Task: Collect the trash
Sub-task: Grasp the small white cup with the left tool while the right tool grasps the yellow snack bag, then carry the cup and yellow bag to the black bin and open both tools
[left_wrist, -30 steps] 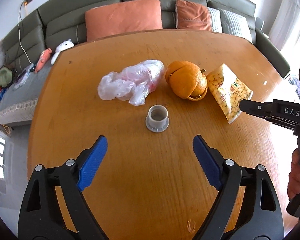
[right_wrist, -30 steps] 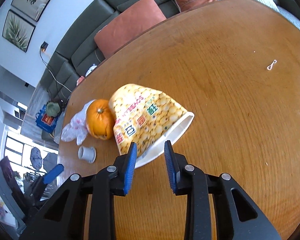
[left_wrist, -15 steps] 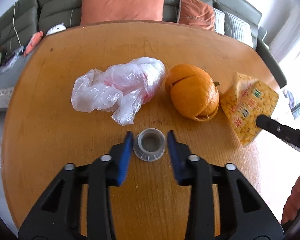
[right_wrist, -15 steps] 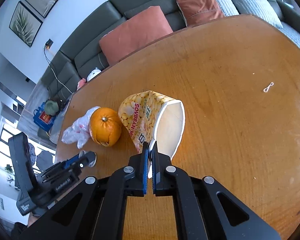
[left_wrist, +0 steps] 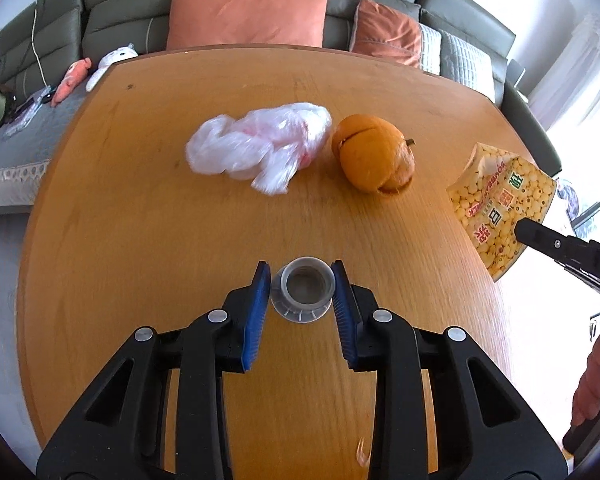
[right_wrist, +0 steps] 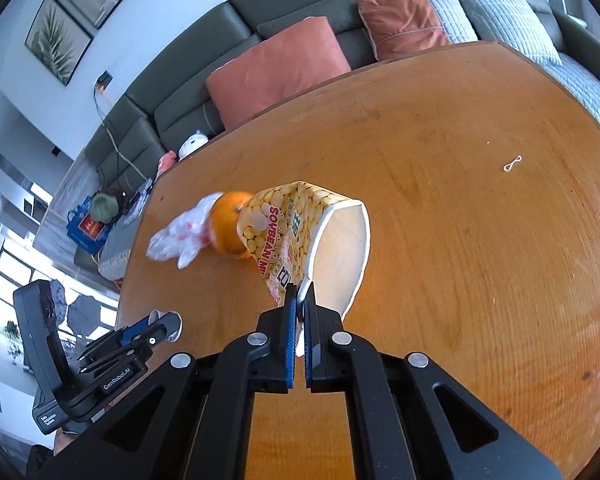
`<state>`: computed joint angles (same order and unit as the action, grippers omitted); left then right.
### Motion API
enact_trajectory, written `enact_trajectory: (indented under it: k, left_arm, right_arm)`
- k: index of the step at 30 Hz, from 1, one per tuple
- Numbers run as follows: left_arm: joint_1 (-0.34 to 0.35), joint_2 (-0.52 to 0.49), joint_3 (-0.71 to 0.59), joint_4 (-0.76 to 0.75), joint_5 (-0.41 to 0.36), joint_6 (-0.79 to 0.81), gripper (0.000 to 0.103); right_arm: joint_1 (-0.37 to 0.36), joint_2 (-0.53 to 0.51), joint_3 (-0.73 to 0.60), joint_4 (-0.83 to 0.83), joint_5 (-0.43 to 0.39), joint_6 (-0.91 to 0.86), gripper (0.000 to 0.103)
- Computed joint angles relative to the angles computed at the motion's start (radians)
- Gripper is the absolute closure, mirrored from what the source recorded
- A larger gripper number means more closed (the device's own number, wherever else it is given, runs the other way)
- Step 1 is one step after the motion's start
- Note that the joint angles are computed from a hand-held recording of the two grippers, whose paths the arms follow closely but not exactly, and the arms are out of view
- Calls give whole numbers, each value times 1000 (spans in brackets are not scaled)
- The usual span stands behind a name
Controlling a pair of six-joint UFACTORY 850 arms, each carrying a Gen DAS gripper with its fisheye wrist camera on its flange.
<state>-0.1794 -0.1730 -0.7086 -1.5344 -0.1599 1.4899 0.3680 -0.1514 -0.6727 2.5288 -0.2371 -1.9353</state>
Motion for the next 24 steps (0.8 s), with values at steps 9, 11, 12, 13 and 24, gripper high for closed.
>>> enact_trajectory:
  k: [9, 11, 12, 13, 24]
  left_arm:
    - [75, 153, 144, -18, -19, 40, 72]
    - [103, 189, 176, -29, -24, 58, 72]
    - [115, 201, 187, -21, -28, 56, 72]
    - [133, 218, 201, -6, -34, 47, 72]
    - [366, 369, 306, 141, -100, 4, 72]
  right_arm:
    - [137, 48, 2, 106, 81, -105, 99]
    - [175, 51, -9, 128, 99, -133, 99]
    - [192, 50, -14, 154, 107, -160, 99]
    - [216, 49, -23, 195, 115, -202, 99]
    - [403, -21, -147, 380, 167, -409, 99]
